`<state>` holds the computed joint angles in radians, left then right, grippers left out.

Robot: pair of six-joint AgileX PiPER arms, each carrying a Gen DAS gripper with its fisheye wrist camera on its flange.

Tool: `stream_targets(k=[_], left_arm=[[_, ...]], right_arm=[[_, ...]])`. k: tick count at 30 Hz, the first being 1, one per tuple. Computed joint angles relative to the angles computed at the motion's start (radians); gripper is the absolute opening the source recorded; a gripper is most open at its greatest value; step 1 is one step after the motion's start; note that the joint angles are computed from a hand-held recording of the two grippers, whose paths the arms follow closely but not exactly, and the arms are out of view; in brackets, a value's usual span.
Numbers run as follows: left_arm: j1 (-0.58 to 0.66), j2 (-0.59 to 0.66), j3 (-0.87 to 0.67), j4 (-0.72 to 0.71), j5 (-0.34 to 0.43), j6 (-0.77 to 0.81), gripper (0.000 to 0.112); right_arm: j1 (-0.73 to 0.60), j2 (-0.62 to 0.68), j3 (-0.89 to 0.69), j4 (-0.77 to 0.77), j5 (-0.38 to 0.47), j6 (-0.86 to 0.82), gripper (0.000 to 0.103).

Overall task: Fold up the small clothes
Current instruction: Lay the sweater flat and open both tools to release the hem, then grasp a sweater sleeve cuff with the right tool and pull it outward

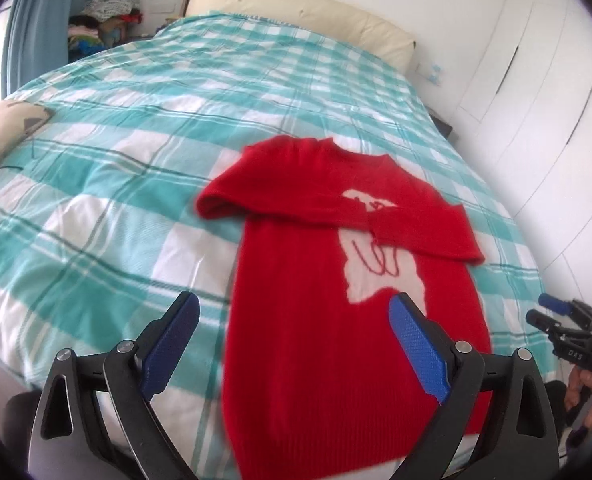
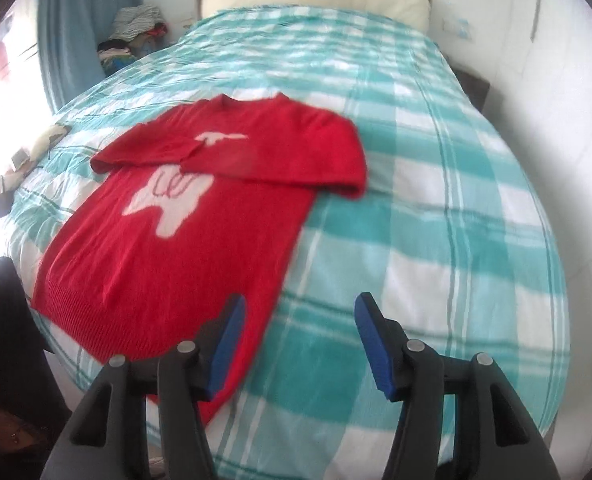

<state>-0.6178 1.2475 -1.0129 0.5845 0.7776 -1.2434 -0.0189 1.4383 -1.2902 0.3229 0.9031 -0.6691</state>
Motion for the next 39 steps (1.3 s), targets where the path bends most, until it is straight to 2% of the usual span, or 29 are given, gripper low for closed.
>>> stream_targets(k=[2, 3, 5, 6, 7, 8, 11, 14, 15, 16, 17, 21, 25, 28, 33, 37, 39], left_arm=[[0.031, 0.072, 0.052, 0.084, -0.117, -0.087, 0.096], [0.031, 0.098, 0.067, 0.126, -0.13, -0.13, 0.096], [0.04, 0.172, 0.047, 0.09, -0.074, -0.117, 0.092], [0.059, 0.178, 0.04, 0.024, -0.086, -0.054, 0.092], [0.074, 0.156, 0.062, -0.002, -0.138, -0.027, 0.092], [0.074, 0.138, 0.078, 0.013, -0.152, -0.039, 0.092], [0.036, 0.136, 0.077, 0.139, -0.081, -0.163, 0.094], [0.053, 0.135, 0.077, 0.125, -0.089, -0.165, 0.094], [0.062, 0.135, 0.08, 0.111, -0.099, -0.161, 0.094], [0.074, 0.135, 0.082, 0.091, -0.111, -0.148, 0.094], [0.084, 0.135, 0.084, 0.07, -0.118, -0.131, 0.094], [0.1, 0.121, 0.098, 0.029, -0.135, -0.111, 0.094], [0.117, 0.114, 0.105, 0.016, -0.153, -0.119, 0.094], [0.121, 0.118, 0.111, 0.011, -0.154, -0.131, 0.094], [0.146, 0.133, 0.124, -0.047, -0.187, -0.107, 0.094], [0.118, 0.151, 0.119, 0.019, -0.152, -0.172, 0.094], [0.107, 0.16, 0.113, 0.037, -0.136, -0.186, 0.094]], right_arm=[[0.104, 0.079, -0.073, -0.012, -0.043, -0.009, 0.06], [0.153, 0.124, -0.114, -0.017, -0.055, -0.012, 0.06], [0.233, 0.237, -0.223, -0.031, -0.054, -0.028, 0.06], [0.274, 0.295, -0.273, -0.048, -0.057, -0.029, 0.06], [0.311, 0.352, -0.322, -0.068, -0.057, -0.029, 0.06], [0.346, 0.401, -0.363, -0.1, -0.055, -0.016, 0.06], [0.419, 0.571, -0.517, -0.204, -0.037, 0.034, 0.06], [0.439, 0.706, -0.639, -0.241, -0.031, 0.086, 0.059], [0.425, 0.731, -0.663, -0.204, -0.033, 0.084, 0.048], [0.408, 0.748, -0.689, -0.174, -0.024, 0.106, 0.034], [0.386, 0.752, -0.704, -0.16, -0.024, 0.152, 0.006], [0.219, 0.663, -0.667, 0.014, -0.046, 0.175, 0.007], [-0.051, 0.552, -0.592, 0.172, -0.068, 0.154, 0.007], [-0.249, 0.519, -0.542, 0.233, -0.094, 0.146, 0.007], [-0.481, 0.596, -0.537, 0.307, -0.065, 0.175, 0.007], [-0.583, 0.654, -0.5, 0.463, -0.024, 0.136, 0.007], [-0.627, 0.7, -0.528, 0.563, 0.057, 0.174, 0.008]])
